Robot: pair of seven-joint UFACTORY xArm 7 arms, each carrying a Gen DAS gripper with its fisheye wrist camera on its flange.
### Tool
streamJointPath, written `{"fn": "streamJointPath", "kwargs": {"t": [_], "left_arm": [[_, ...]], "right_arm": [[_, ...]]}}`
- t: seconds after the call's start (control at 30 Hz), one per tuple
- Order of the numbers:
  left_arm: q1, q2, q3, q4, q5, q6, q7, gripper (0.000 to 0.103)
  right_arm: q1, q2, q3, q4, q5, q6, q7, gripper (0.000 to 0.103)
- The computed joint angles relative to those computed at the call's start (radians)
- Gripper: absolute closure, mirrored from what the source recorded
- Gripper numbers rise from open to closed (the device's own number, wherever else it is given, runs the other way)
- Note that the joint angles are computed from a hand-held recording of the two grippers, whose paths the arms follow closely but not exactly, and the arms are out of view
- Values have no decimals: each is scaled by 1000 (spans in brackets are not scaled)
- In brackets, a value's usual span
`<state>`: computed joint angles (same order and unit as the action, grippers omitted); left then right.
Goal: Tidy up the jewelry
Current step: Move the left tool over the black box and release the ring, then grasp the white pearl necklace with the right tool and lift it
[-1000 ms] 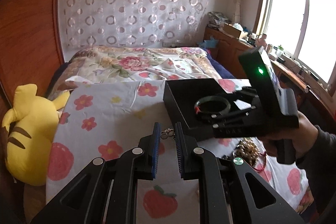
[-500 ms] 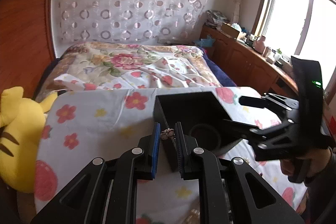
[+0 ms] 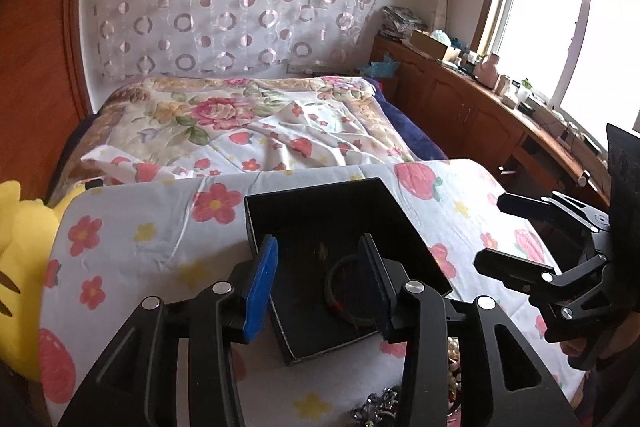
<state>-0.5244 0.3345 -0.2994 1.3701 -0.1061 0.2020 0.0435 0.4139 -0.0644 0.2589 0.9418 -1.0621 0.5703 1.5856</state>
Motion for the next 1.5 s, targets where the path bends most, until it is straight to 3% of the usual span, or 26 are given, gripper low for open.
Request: {"fn": "streamJointPath", "kwargs": {"t": [0.07,0.17,0.27,0.37,0.53,0.77,0.87,0.93,1.0,1.03,1.27,1.5], "left_arm": [[5,-16,-1,-22,-3,-10,4,59],[9,-51,2,-77,-4,-51,3,40],[-18,-94,44,-146,46,-94,-48,28],[49,-139,-25,-230,-15,-141,8,24],[77,-202,-53,-353,-62,-192,44,23],[84,-268,-95,-476,-165,-244,143,22],[108,-286,-155,-494,-334,-251,291,22],[112,-296,-183,-497,-468,-253,404,22],[89,-306,-171,-510,-504,-262,430,22],[77,-306,-159,-510,-507,-262,433,22],[-2,-324,-108,-518,-665,-256,552,22],[-73,-326,-42,-525,-615,-243,502,22]], "right_arm": [[3,-9,5,-13,-12,0,20,13],[6,-32,16,-45,-38,-17,58,14],[9,-40,28,-72,-40,-45,72,25],[17,-23,35,-86,-26,-85,66,35],[51,34,34,-84,21,-114,11,45],[82,70,2,-97,6,-173,84,51],[84,75,-9,-98,-19,-205,124,60],[86,71,-12,-99,-24,-208,135,75],[83,62,-16,-105,-30,-220,146,91],[80,57,-16,-109,-31,-230,147,94],[70,-13,19,-123,-93,-184,209,94],[54,-139,93,-137,-90,-65,196,94]]}}
